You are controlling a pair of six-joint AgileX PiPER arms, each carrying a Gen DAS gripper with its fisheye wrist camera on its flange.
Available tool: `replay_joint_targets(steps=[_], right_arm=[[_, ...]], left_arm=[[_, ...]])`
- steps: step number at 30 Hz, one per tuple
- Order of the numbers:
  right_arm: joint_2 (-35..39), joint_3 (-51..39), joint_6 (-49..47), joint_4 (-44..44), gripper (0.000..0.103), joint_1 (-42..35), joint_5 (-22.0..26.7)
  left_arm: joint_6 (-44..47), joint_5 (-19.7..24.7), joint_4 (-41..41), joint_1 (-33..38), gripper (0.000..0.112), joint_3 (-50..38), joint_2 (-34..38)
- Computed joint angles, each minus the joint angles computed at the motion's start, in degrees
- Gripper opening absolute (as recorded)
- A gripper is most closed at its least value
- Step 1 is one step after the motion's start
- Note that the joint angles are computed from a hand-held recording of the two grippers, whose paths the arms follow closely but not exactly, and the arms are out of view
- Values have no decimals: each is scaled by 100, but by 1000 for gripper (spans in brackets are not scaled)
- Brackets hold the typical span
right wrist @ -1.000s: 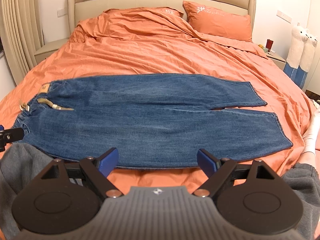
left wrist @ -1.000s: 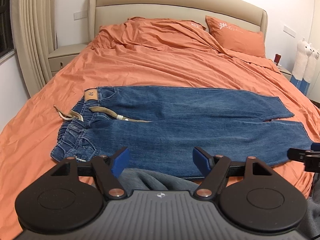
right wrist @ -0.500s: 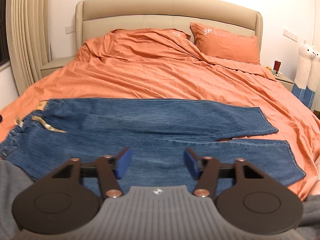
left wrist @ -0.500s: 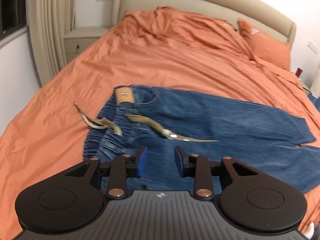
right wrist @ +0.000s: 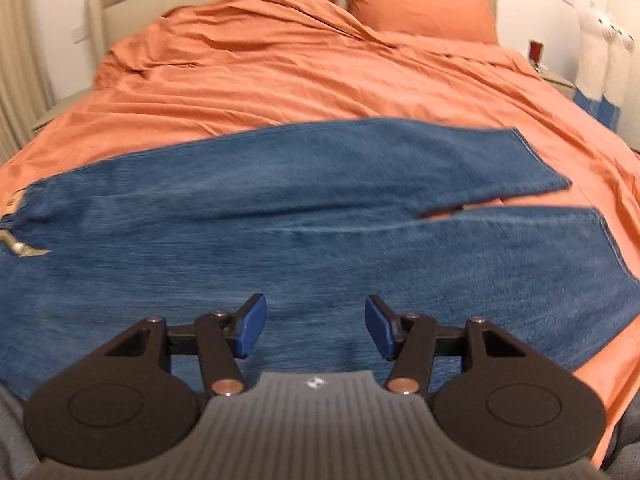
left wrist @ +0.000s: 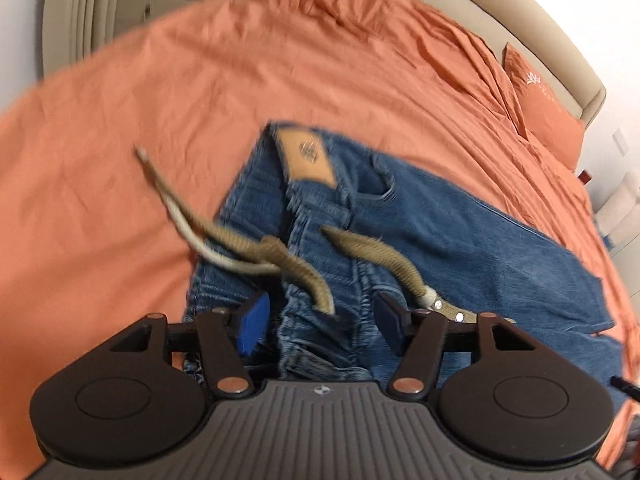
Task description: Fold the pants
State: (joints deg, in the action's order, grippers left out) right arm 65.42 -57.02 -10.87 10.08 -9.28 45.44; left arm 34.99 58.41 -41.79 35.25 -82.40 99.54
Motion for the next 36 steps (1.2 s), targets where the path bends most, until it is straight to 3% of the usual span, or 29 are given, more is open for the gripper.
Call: replay_joint_targets(steps=[4, 7, 9, 10, 15, 17, 21, 24, 28, 30, 36], right_arm=[[226, 96, 349, -640, 53, 74, -202], [322, 154, 334, -812, 53, -31, -231], [344, 213, 363, -966, 53, -76, -267], [337, 234, 384, -1042, 53, -102, -273], [111, 380, 109, -1081, 52, -438, -336], [16, 393, -144, -1022, 52, -666, -320], [-151, 357, -810, -747, 52, -1275, -270], [-112, 256, -1410, -478, 51, -1814, -231], [15, 72, -2471, 120, 51, -2659, -118], [184, -90, -3017, 460, 51, -3115, 7], [1436, -1202, -3196, 784, 51, -4110, 272]], left_arm=[[256, 579, -686, 294, 62, -235, 541], [105, 553, -574, 71, 55, -375, 707], [59, 324, -509, -74, 33, -221, 546], [46, 192, -522, -111, 9, -96, 395], [-123, -1160, 43, -559, 8, 937, -1361], [-462, -1280, 342, -611, 8, 1017, -1765], [-1169, -1606, 1452, -803, 8, 1026, -1541], [-1613, -2120, 2277, -1123, 9, 1192, -1172], [-2194, -2375, 2853, -1323, 10, 1233, -744], [-2536, -2275, 3165, -1439, 12, 1186, -657], [-3173, -1792, 4157, -1756, 36, 914, -889]])
